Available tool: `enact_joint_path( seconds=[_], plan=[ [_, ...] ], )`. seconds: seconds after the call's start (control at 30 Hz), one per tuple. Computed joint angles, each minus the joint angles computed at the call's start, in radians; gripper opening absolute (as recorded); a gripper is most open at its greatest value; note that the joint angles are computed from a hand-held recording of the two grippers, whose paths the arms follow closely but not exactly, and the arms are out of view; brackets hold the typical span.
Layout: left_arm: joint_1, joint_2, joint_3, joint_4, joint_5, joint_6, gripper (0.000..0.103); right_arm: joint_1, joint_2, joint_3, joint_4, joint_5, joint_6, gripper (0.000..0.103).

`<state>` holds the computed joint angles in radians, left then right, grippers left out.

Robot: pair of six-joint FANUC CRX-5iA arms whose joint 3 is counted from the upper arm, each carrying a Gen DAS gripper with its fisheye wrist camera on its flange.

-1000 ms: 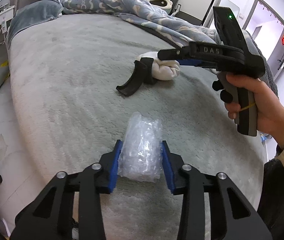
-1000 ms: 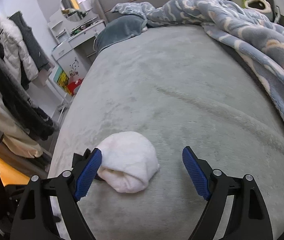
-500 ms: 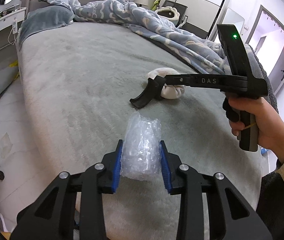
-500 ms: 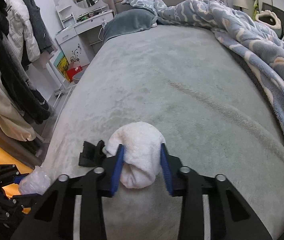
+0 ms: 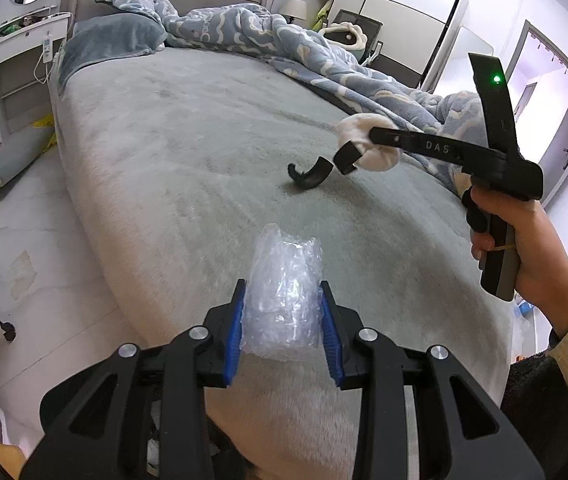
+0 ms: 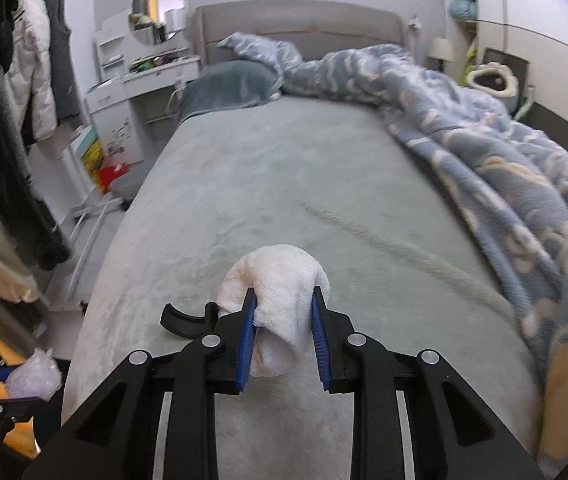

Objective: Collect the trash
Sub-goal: 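Carry the bubble wrap and sock over the teal bin with both tools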

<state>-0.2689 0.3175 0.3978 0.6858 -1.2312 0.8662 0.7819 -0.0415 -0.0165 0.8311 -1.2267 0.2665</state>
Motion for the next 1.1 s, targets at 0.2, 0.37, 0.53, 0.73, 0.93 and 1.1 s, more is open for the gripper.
enact_joint_path(
  seconds=[0.2,0.37,0.53,0.73,0.93,1.1],
  plan=[
    [0.039,-0.052,-0.073,-0.001,-0.002,-0.026,0.037,0.051,-0.016,-0.038,0.105,-0.072,-0.121,0.026],
    [0.075,-0.096,-0.137,0.002,-0.005,-0.05,0.037,0.081,-0.005,-0.034,0.088,-0.084,-0.127,0.026],
    [0.112,-0.136,-0.19,0.0,-0.007,-0.061,0.037,0.127,0.014,-0.023,0.09,-0.082,-0.152,0.026],
    [0.143,-0.169,-0.224,-0.024,-0.005,-0.061,0.037,0.164,0.064,0.018,0.079,-0.056,-0.153,0.026],
    [0.181,-0.176,-0.233,-0.089,-0.027,-0.024,0.037,0.192,0.127,0.078,0.062,-0.023,-0.14,0.026],
    [0.213,-0.164,-0.227,-0.13,-0.059,0.008,0.037,0.204,0.171,0.126,0.032,0.019,-0.13,0.026]
  ],
)
